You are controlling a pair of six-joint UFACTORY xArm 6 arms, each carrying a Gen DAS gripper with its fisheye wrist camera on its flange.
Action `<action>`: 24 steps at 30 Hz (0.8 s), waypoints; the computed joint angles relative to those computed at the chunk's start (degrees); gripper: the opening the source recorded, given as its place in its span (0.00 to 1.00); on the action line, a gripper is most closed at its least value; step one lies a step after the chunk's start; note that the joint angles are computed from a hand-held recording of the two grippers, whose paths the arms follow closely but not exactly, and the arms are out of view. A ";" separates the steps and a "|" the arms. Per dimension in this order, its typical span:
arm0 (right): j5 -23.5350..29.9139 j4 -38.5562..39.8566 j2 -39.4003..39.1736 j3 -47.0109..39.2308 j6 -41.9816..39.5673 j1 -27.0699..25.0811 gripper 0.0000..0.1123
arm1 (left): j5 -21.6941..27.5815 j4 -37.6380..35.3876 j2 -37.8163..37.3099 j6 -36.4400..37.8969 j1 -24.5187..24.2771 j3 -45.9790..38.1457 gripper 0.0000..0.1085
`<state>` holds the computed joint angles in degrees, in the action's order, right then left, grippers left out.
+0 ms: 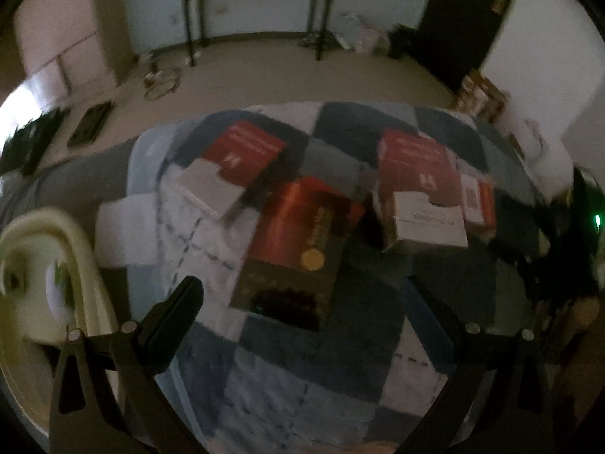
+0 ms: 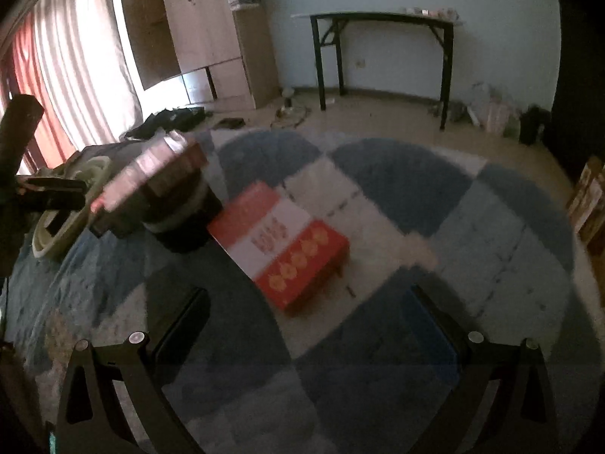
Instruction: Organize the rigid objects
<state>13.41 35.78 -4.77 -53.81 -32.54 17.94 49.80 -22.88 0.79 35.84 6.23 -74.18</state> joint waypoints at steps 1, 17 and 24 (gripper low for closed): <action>-0.07 0.27 0.83 -0.64 -0.68 0.02 0.91 | -0.45 0.50 0.47 0.27 -0.26 -0.29 0.95; -3.84 -12.22 9.38 -6.80 2.44 0.62 0.72 | 5.24 -1.05 7.20 -4.43 1.46 -6.59 0.60; -2.19 -3.31 7.93 -5.91 -3.84 2.63 0.60 | 5.53 -1.16 4.05 -3.66 2.41 -3.50 0.59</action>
<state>11.22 32.48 3.15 -59.72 -36.38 20.57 55.32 -24.03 4.85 32.19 8.64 -77.68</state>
